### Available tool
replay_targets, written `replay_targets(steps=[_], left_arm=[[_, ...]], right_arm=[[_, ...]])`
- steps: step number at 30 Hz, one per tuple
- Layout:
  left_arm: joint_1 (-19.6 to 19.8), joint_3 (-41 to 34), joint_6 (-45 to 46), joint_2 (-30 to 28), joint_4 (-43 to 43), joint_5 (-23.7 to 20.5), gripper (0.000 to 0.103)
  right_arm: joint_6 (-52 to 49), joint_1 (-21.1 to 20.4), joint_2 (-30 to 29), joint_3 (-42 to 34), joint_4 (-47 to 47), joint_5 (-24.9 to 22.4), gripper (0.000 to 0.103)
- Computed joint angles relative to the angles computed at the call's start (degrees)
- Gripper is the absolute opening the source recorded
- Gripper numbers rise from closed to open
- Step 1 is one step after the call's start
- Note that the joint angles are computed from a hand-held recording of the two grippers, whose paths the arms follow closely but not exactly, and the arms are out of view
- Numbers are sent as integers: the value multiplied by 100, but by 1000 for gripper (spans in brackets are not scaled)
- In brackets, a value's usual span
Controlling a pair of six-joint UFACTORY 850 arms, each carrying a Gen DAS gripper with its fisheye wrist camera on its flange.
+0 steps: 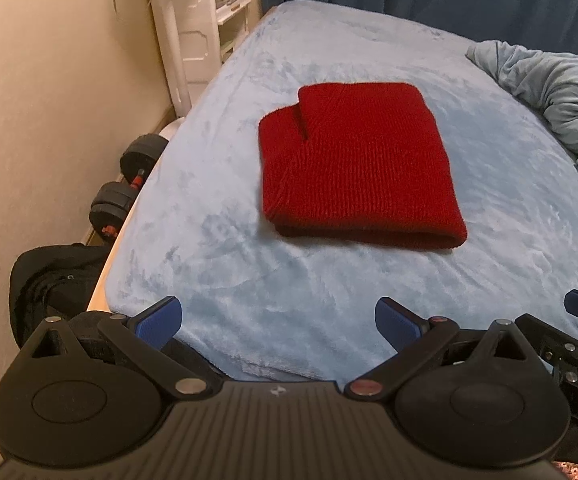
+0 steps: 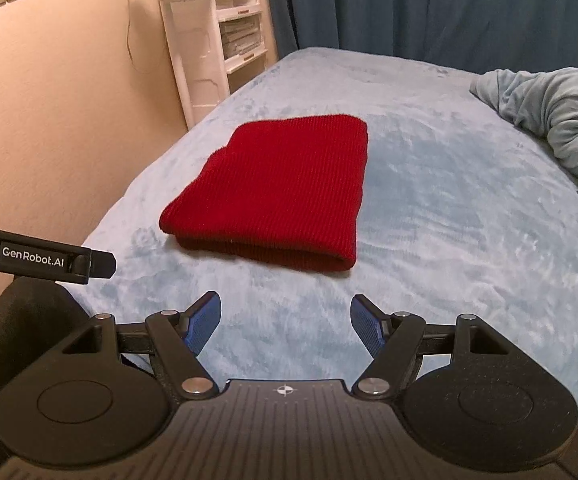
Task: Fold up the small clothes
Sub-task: 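Release the cardigan and pull both grippers back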
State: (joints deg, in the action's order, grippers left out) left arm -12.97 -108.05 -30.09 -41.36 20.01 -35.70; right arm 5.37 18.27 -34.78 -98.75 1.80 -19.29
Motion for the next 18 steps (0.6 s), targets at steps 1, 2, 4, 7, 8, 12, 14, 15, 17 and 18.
replay_targets(steps=[1,2,4,7,8,12,14,15,17,18], left_arm=[[7,-63,32,-54,-32,-46,103],[14,-120,48,-105,-55,-86,103],[26,-267,121,-225,-126,-184,103],[44,-599,250,-483,-262,-384,103],[54,-736,315,-584,-333,-475,103],[67,-1376,489,-1043,-478,-842,103],[69,-1737,574,-1292,-536,-1027,103],[72,-1927,617,-1419,-565,-1123,103],[76,-2373,704,-1714,-640,-1346,103],[78,-2605,740,-1864,-667,-1458,103]], right_arm=[[-40,-4,-48,-59,50,-60,73],[-55,-11,-99,-122,77,-125,73],[-108,-35,-199,-234,156,-237,73],[-191,-81,-375,-445,266,-433,73],[-207,-98,-436,-521,292,-500,73],[-193,-170,-773,-962,413,-849,73],[-217,-203,-934,-1176,469,-1000,73],[-241,-217,-1015,-1284,487,-1075,73],[-284,-248,-1194,-1520,512,-1220,73],[-304,-262,-1284,-1643,528,-1291,73]])
